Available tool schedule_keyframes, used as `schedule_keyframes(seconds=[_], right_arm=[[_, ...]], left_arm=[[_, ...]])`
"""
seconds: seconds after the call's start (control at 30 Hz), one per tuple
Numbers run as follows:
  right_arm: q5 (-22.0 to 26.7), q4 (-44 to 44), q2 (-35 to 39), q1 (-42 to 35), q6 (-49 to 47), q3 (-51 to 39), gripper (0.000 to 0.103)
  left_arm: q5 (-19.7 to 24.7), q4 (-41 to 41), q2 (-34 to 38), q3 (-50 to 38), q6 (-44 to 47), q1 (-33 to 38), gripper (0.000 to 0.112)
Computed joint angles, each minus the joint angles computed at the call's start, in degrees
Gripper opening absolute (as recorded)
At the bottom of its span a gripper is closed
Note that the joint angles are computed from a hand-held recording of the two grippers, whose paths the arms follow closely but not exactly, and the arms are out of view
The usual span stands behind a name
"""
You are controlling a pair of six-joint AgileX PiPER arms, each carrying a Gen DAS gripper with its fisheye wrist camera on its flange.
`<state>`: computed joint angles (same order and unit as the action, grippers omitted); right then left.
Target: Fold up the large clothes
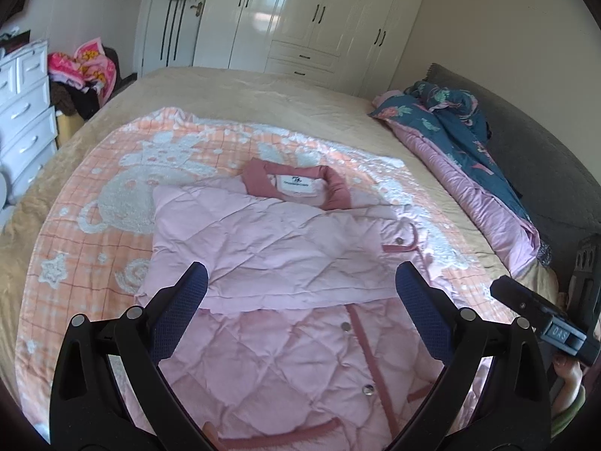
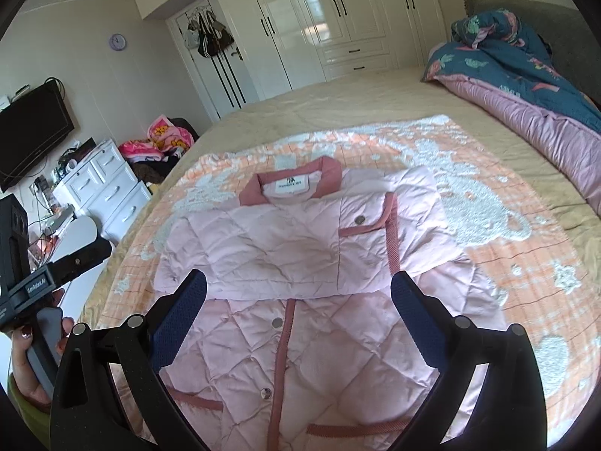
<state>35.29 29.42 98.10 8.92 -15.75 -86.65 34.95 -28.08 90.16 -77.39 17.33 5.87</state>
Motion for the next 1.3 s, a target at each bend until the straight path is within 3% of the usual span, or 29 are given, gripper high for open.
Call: schedule_keyframes(seconds=[0.77,1.3], right_arm=[[5.01,12.69,-16.46,-11.37,-15.29,11.61,0.099],[10.65,17.83,-21.49,-20.07,-26.11,19.11,0.099]], left_arm=[[2.01,11.76,-13.82,6.63,-14.00,-7.11,0.094],[0.39,21.23,-21.60,16.52,-23.85,-10.98,0.094]])
